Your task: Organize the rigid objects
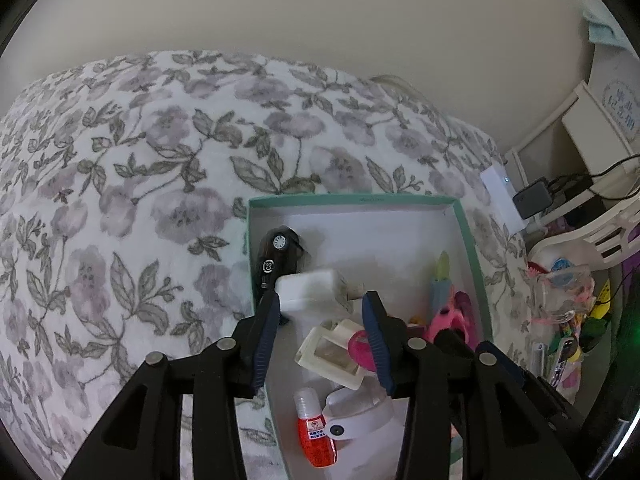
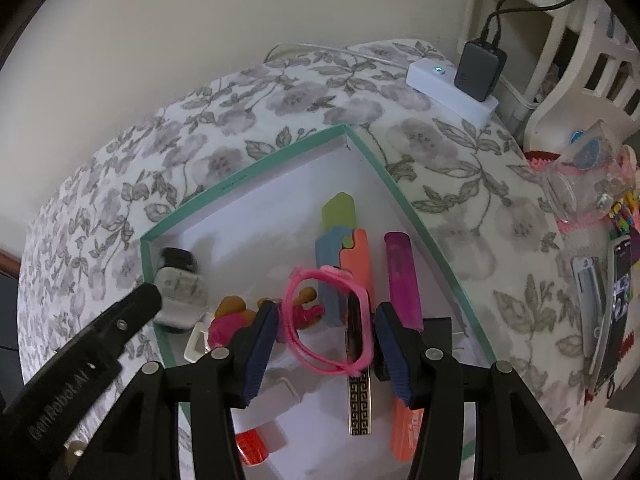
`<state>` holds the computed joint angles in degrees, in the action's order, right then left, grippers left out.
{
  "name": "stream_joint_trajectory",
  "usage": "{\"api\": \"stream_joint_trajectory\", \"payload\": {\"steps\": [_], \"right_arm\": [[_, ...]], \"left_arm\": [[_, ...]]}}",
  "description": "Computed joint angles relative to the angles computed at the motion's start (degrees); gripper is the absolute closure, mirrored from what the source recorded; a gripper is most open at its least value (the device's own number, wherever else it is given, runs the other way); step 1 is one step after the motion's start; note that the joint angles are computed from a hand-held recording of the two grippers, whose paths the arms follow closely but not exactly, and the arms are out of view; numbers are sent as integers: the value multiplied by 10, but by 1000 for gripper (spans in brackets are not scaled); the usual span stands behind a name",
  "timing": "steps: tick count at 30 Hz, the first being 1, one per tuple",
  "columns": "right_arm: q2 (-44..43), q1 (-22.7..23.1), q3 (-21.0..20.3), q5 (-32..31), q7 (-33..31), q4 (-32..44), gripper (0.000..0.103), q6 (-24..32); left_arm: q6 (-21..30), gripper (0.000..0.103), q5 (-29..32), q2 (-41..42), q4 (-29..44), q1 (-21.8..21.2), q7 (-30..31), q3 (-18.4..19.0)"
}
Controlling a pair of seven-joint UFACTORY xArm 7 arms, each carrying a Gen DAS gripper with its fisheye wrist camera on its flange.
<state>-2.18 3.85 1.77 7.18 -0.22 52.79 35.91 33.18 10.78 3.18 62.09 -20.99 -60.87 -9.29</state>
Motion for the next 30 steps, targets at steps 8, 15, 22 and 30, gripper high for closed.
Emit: {"api": "stream_joint_trajectory", "payload": {"steps": [8,15,22,30], "right_arm": [[-45,2,-1,-3,-9,-35,46,-2],[-99,6,1,-23,-9,-89,37,-18],[-140,13,0,-26,-15,-134,30,-20],[-183,21,-7,-11,-25,-177,17,-26]], "left_arm": [[23,47,41,-59,-37,7,-55,-10],[110,31,90,-82,-34,3,-91,-36],[187,13,99,-101,-45,-8,-114,-50],[239,12,103,-139,-88,-12,-139,-63]]}}
